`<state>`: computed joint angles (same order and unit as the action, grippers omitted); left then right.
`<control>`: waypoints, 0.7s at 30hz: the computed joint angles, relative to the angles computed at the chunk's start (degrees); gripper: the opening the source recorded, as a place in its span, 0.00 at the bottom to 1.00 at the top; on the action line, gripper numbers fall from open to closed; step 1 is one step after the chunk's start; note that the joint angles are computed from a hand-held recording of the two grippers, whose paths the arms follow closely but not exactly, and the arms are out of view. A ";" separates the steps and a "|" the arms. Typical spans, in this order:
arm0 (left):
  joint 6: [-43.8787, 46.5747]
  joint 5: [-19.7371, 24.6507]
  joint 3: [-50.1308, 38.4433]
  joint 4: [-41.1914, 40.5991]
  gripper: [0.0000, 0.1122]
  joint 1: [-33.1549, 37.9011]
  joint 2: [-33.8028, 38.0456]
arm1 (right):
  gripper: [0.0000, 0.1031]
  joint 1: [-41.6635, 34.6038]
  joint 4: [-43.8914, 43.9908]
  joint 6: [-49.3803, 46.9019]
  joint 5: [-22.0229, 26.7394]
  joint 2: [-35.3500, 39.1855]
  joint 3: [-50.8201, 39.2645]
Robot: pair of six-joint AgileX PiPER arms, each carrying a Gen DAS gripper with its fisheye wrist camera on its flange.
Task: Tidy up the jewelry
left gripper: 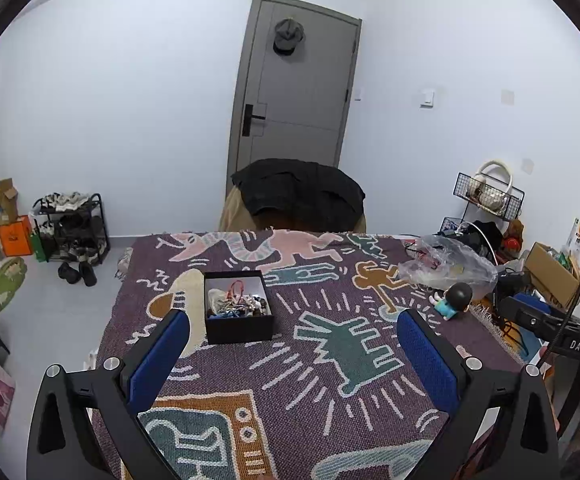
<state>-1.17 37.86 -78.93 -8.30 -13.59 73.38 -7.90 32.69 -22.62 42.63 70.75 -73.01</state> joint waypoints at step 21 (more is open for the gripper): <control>-0.80 0.51 0.04 0.53 0.92 -1.60 -0.34 | 1.00 1.81 -2.63 1.96 -0.75 0.15 -0.21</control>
